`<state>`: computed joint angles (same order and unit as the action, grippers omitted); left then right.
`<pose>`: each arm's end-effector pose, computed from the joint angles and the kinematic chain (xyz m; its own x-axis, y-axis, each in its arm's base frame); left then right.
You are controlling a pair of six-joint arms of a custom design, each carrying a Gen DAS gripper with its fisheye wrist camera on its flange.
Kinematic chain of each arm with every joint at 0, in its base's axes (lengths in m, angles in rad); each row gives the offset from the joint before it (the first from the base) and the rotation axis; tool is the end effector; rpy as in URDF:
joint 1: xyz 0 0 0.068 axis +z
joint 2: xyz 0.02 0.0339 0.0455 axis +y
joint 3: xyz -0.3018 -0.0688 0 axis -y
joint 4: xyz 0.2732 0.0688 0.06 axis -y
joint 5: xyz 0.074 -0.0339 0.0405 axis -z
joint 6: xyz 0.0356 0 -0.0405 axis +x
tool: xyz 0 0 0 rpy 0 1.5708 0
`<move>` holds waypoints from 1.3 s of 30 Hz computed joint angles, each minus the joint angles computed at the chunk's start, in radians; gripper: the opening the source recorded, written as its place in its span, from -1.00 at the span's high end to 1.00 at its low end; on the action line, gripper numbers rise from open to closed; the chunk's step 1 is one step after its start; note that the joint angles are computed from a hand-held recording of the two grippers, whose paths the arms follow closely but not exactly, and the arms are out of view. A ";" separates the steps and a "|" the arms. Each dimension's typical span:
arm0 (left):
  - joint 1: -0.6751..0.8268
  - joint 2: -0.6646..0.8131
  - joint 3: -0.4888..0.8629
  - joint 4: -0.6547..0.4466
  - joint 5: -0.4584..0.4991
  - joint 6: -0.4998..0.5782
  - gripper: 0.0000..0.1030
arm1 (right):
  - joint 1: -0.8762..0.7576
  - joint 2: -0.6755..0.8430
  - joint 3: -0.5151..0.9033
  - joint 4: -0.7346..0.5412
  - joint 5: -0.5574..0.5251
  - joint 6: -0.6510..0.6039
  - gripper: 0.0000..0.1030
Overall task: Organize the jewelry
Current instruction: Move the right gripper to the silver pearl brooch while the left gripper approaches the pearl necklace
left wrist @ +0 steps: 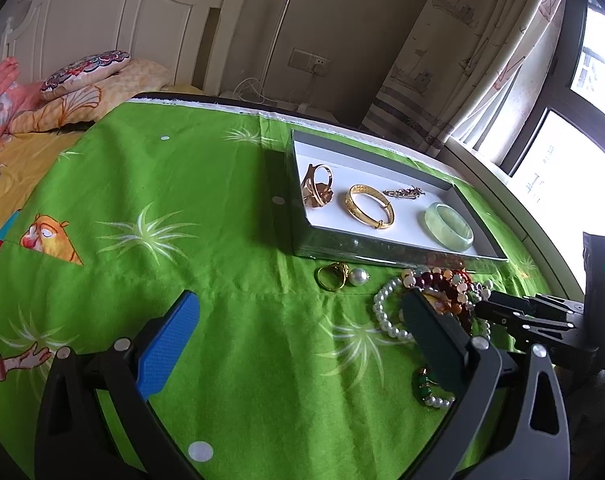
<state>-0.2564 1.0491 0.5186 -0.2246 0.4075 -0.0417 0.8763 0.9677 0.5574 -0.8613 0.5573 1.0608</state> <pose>0.2027 -0.0677 0.2156 -0.6837 0.1397 -0.7162 0.4839 0.8214 -0.3017 0.1130 0.1063 0.2085 -0.7806 0.2201 -0.5850 0.2641 0.9644 0.0105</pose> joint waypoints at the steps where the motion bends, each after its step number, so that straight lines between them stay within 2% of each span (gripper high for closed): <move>1: 0.000 -0.001 0.001 -0.001 0.000 -0.001 -0.95 | -0.003 -0.028 -0.009 -0.003 -0.006 0.004 0.31; 9: 0.004 0.000 0.002 0.000 0.007 -0.001 -0.95 | -0.029 -0.125 -0.035 -0.051 -0.013 0.046 0.31; 18: 0.006 0.002 0.003 -0.004 0.007 0.004 -0.95 | 0.010 0.074 0.015 0.013 0.042 -0.005 0.29; 26: 0.004 0.010 0.008 -0.016 0.003 0.011 -0.95 | -0.034 0.035 -0.009 0.049 0.032 -0.063 0.28; 30: -0.016 0.020 0.016 -0.028 -0.011 0.023 -0.95 | -0.035 -0.036 -0.034 0.043 0.009 -0.085 0.40; 33: -0.041 0.007 0.020 -0.048 -0.023 0.044 -0.95 | 0.006 -0.048 -0.035 0.003 0.028 -0.060 0.43; 36: -0.123 -0.025 0.023 -0.090 -0.075 0.078 -0.95 | 0.061 -0.092 -0.044 -0.030 0.058 -0.002 0.43; 39: -0.205 -0.033 0.033 -0.113 -0.094 0.061 -0.95 | 0.121 -0.132 -0.043 -0.081 0.098 0.059 0.43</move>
